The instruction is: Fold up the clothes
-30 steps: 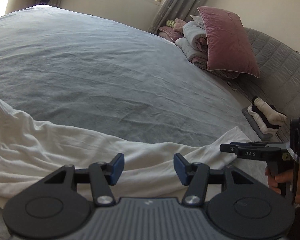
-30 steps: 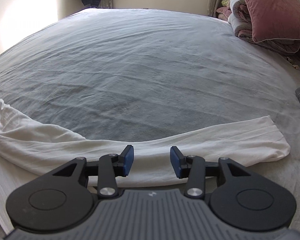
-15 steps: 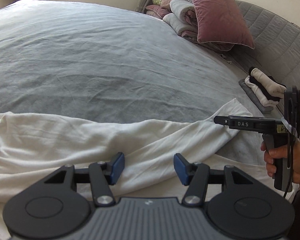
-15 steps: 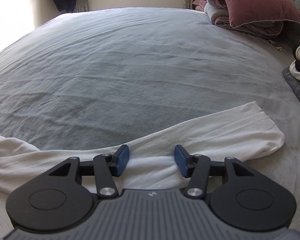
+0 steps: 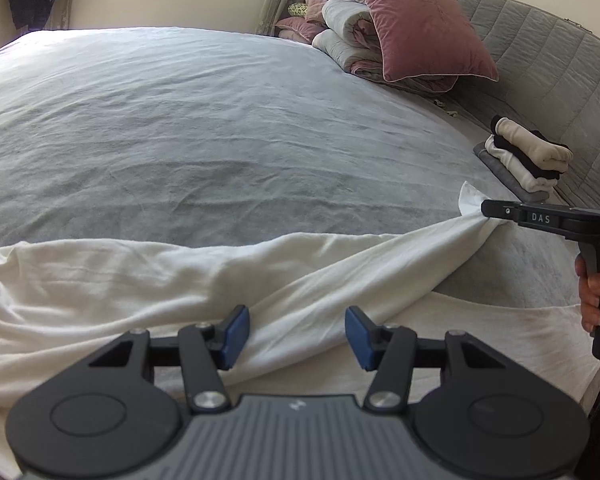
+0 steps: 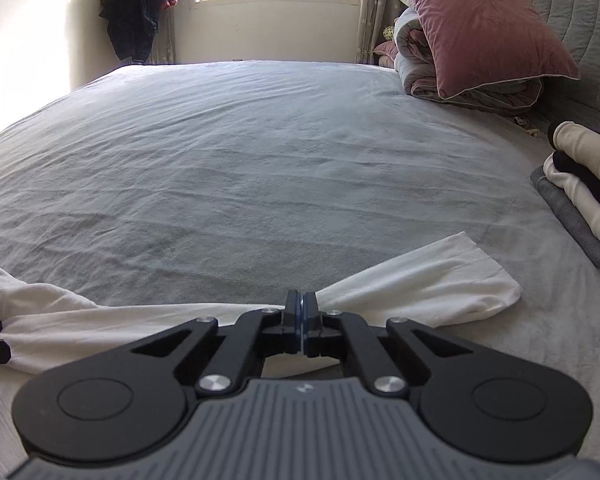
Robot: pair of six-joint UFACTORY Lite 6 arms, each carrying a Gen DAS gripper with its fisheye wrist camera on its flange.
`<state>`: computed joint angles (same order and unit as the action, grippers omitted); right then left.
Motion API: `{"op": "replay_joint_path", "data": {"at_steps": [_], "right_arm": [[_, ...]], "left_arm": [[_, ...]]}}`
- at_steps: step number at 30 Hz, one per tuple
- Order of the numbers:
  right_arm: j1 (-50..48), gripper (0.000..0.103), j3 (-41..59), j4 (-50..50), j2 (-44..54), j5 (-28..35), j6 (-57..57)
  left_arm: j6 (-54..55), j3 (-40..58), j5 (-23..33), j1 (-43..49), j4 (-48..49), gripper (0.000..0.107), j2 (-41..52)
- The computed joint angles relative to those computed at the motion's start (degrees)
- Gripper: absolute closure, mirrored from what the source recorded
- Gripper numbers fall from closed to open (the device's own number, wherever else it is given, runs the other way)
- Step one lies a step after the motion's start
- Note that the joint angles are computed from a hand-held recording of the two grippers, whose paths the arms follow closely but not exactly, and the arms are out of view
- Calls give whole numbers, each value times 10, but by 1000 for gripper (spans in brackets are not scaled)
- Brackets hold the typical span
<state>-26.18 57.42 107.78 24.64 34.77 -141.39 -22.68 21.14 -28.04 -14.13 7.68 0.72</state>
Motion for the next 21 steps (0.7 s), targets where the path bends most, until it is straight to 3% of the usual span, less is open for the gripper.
{"op": "replay_joint_path", "data": {"at_steps": [5, 7, 14, 15, 17, 18, 19, 21], "right_arm": [[-62, 103, -54, -33, -63, 56, -17], [-89, 103, -70, -58, -78, 76, -14], [-145, 101, -49, -175, -57, 94, 65], [-147, 90, -38, -190, -48, 94, 84], [-146, 86, -22, -203, -34, 87, 100], [-144, 77, -14, -203, -26, 85, 102], [-142, 58, -6, -202, -18, 85, 102], [-137, 50, 13, -200, 0, 82, 107]], "left_arm": [[11, -14, 1, -1, -3, 70, -19], [-11, -19, 2, 6, 29, 86, -27], [-43, -34, -10, 9, 55, 86, -42], [-51, -34, -13, 10, 62, 84, -43], [-75, -32, -21, 10, 77, 83, -42], [-86, -29, -25, 11, 84, 82, -39], [-99, -23, -30, 9, 88, 82, -34], [-112, -9, -37, 5, 92, 82, -22]]}}
